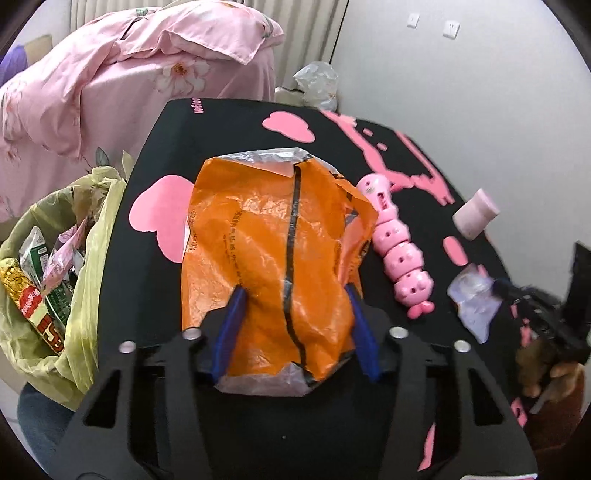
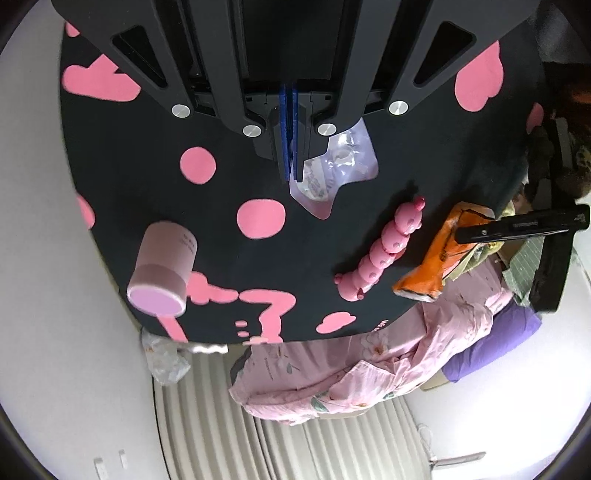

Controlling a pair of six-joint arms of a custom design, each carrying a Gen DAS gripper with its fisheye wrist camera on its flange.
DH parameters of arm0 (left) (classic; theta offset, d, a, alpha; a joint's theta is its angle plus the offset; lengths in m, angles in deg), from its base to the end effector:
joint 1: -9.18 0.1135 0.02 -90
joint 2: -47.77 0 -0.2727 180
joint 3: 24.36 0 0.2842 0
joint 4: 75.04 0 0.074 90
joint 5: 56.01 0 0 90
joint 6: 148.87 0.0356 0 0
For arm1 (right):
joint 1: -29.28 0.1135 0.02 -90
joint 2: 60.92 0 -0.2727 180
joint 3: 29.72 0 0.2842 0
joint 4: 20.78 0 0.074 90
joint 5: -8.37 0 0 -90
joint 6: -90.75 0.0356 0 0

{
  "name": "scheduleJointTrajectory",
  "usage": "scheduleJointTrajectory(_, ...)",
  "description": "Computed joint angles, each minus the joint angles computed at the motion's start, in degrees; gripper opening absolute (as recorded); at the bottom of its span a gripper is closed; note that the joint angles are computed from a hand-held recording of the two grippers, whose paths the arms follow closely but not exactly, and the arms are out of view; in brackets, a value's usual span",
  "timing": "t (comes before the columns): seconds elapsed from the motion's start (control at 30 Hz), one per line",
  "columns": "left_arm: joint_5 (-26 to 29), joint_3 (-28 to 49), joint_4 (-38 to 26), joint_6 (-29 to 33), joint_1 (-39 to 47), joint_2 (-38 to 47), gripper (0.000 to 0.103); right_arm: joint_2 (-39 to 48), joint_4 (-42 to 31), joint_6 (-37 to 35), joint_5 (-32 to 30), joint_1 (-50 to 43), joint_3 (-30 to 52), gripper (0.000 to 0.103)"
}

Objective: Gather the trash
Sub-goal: 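Hold the orange bag with the left tool while the right tool grasps the clear plastic tray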

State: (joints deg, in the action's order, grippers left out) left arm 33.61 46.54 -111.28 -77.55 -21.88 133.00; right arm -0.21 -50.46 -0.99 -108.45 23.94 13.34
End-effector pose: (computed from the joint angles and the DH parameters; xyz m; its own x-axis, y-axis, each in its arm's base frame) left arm 0.2933 -0.1764 0.2303 -0.7909 0.1025 -0.6033 0.2734 0.9412 -0.1986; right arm 0.2296 -0.0053 0.1874 -0.7250 0.0406 -0.6875 -0.2435 0.9187 0.3110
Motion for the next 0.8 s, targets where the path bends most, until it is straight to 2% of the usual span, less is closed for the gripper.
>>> scheduleJointTrajectory(0.07,0.8,-0.8,0.5,-0.2,0.3,-1.0,0.046,1.9,-1.2,-0.3,-2.9,-0.7,0.8,0.024)
scheduleJointTrajectory(0.1,1.4,-1.1,0.7,-0.6,0.6,-1.3,0.046,3.4,-3.0,-0.6,-3.2,-0.4,1.7,0.045)
scheduleJointTrajectory(0.13,2.0,-1.4,1.0,-1.1,0.8,-1.5,0.046,4.1,-4.1,-0.9,-3.5,-0.1,2.1,0.058)
scheduleJointTrajectory(0.17,2.4,-1.6,1.1,-1.4,0.9,-1.7,0.046,4.2,-4.6,-1.5,-3.4,0.4,2.1,0.058)
scheduleJointTrajectory(0.3,2.8,-2.1,1.4,-1.9,1.0,-1.9,0.046,1.9,-5.6,-3.7,5.8,6.5,2.0,0.058)
scheduleJointTrajectory(0.43,3.0,-2.3,1.5,-2.1,1.1,-1.9,0.046,1.3,-5.4,-1.5,2.8,8.4,2.1,0.058)
scheduleJointTrajectory(0.57,3.7,-2.9,1.9,-2.5,1.3,-2.0,0.046,2.3,-5.9,-1.0,9.6,15.6,3.3,0.058)
scheduleJointTrajectory(0.6,3.8,-3.1,2.1,-2.5,1.4,-2.2,0.046,2.6,-5.0,-0.5,14.0,18.7,3.4,0.058)
scheduleJointTrajectory(0.67,4.0,-3.6,2.3,-2.7,1.4,-2.6,0.046,3.4,-4.9,-0.4,17.3,21.3,4.0,0.058)
scheduleJointTrajectory(0.8,4.6,-4.1,2.7,-2.9,1.7,-2.8,0.046,5.8,-4.5,2.2,18.7,24.3,6.8,0.058)
